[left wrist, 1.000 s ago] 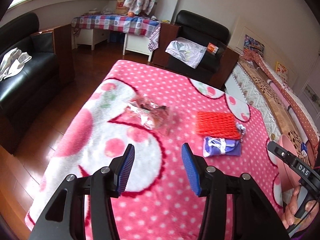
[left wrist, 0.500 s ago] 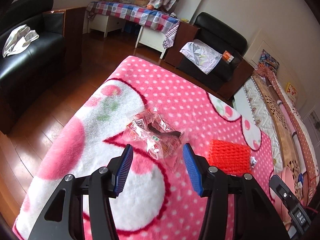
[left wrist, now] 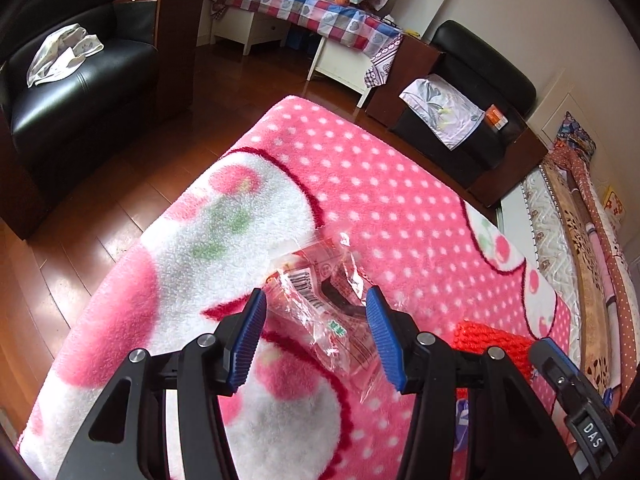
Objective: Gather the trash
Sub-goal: 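Grasp the clear plastic wrapper with the left gripper while the right grasps the red foam net, then carry the plastic wrapper and red net with both grippers over the pink basin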
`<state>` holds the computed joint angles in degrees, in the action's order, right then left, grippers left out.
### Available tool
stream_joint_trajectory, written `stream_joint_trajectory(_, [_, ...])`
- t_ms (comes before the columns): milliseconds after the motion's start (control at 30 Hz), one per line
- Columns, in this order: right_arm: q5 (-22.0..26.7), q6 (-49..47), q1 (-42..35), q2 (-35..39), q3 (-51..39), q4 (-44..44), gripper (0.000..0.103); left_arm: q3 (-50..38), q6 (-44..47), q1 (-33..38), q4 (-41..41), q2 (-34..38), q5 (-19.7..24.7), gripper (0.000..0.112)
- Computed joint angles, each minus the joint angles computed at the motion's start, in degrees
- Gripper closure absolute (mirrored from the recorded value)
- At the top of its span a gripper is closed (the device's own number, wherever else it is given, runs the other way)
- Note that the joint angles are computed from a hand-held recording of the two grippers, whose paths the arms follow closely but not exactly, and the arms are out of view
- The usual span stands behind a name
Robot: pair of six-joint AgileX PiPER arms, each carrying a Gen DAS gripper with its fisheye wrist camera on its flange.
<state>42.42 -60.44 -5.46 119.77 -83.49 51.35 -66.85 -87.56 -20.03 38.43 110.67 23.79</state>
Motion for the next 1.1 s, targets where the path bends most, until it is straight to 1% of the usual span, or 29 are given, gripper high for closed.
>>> stream_joint_trajectory(133, [0.2,2.6,0.8,2.5,-2.4,-2.2,0.065,-1.2,1.3,0.6,-2.0,1.3,0.4,0.062])
stream_joint_trajectory(200, [1.2,2.7,0.8,3.2,-2.8,-2.1,0.065,-2.1,1.9,0.5,-2.1,1.8,1.6,0.076])
stream_joint_trajectory(233, [1.7,2.7,0.8,3.4,-3.0,-1.9,0.065,-2.3,2.2,0.5,-2.3,1.9,1.9,0.077])
stream_joint_trajectory(267, [2.1,2.5,0.7,3.5,-3.0,-1.5,0.065,-2.2,2.2,0.6,-2.4,1.8,1.7,0.082])
stream_joint_trajectory(300, [2.7,2.1,0.5,3.6,-3.1,-0.9,0.065,-1.6,2.0,0.9,-2.3,1.5,1.0,0.091])
stream_joint_trajectory(400, [4.6,0.2,-0.1,3.0,-2.3,1.2,0.066,-0.2,2.3,1.2,-2.6,0.4,-0.8,0.102])
stream_joint_trajectory(433, [4.8,-0.3,-0.2,2.7,-1.9,1.7,0.072,0.0,2.1,1.0,-2.3,0.1,-0.7,0.105])
stream_joint_trajectory(467, [4.8,-0.7,-0.2,2.3,-1.4,2.1,0.079,0.1,1.5,0.6,-1.4,-0.2,-0.5,0.105])
stream_joint_trajectory(633, [5.7,-4.7,-1.8,-1.5,3.0,6.3,0.090,2.0,-1.8,-1.0,2.2,-2.5,0.1,0.106])
stream_joint_trajectory(800, [6.6,-9.2,-4.0,-6.9,8.8,9.9,0.092,5.1,-6.4,-3.2,7.6,-6.3,1.1,0.106])
stream_joint_trajectory(967, [8.0,-10.0,-6.6,-10.3,11.9,10.8,0.092,7.7,-8.2,-5.6,10.2,-9.8,2.3,0.106])
stream_joint_trajectory(1100, [7.2,-10.8,-8.3,-12.7,15.0,10.9,0.092,8.1,-8.2,-8.5,11.1,-11.2,4.4,0.106])
